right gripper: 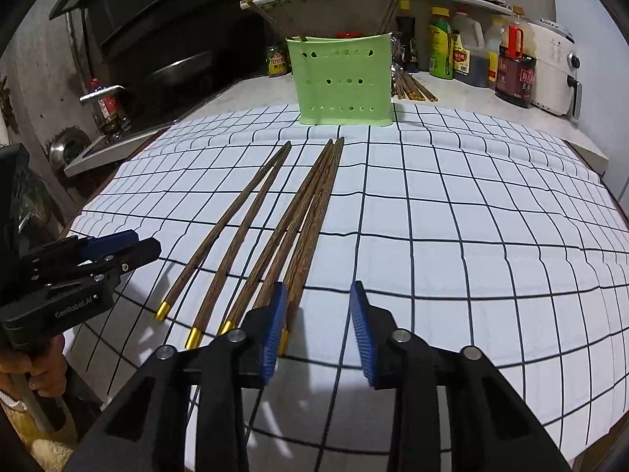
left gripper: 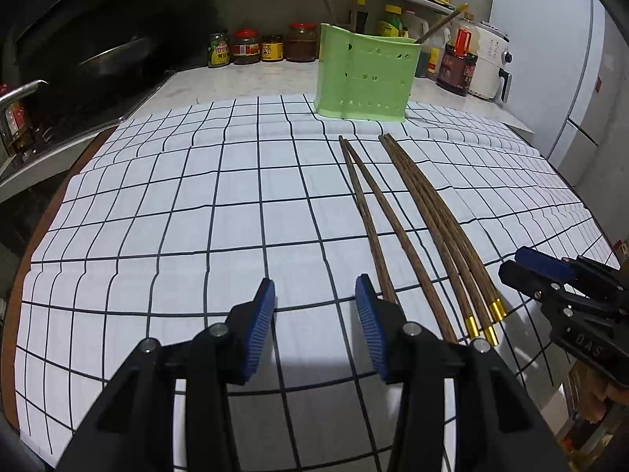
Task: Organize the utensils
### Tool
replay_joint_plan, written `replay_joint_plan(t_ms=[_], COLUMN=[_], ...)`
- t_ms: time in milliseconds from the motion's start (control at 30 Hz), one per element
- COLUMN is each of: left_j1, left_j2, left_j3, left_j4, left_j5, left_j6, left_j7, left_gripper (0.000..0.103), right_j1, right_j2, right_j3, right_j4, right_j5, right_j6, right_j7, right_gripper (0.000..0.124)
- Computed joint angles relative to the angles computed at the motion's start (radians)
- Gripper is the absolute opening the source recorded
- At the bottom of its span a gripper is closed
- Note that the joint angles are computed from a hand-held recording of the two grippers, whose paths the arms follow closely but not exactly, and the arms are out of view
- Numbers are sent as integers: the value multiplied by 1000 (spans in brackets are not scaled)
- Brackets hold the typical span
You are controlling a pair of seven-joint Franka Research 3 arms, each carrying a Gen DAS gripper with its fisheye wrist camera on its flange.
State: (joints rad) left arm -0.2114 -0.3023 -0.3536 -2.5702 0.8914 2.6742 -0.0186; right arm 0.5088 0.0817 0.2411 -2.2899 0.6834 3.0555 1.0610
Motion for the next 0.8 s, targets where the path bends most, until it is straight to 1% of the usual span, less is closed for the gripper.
replay_joint_plan(t_ms=[67, 167, 233, 367, 500, 567, 600, 633, 700, 800], left_j1=[0, 4, 6, 9, 13, 14, 14, 12, 15, 13], left_j2=[2, 4, 6, 9, 9, 10, 11, 12, 20, 47], left_j3=[2, 6, 8, 8, 15, 14, 15, 17, 14, 10], left_j4=[0, -5, -6, -7, -13, -15, -16, -17, -13, 7], left_j5=[-2, -1, -2, 0, 2, 3, 2, 1, -2, -11], left_j6=[3, 13, 19, 30, 67, 93, 106, 128, 149, 174], left_j7=[1, 0, -1, -5, 2, 14, 22, 37, 55, 89], left_gripper=[42, 42, 42, 42, 42, 42, 42, 42, 42, 42], right_j1=[-6, 1, 19, 26, 58, 101, 107, 100, 58, 21], right_j2=[5, 13, 20, 27, 43, 40, 38, 35, 26, 18], right_j3=[8, 0, -23, -36, -82, -146, -163, -165, -139, -117], right_j4=[11, 17, 14, 13, 12, -3, -10, -15, -25, -34], right_j5=[32, 6, -82, -183, -363, -522, -574, -599, -583, -567], right_j6=[-19, -25, -18, -12, 3, 25, 31, 34, 32, 30], right_j7=[-30, -9, 67, 142, 272, 389, 429, 447, 433, 415], right_gripper=[27, 24, 20, 20, 20, 20, 20, 20, 17, 17])
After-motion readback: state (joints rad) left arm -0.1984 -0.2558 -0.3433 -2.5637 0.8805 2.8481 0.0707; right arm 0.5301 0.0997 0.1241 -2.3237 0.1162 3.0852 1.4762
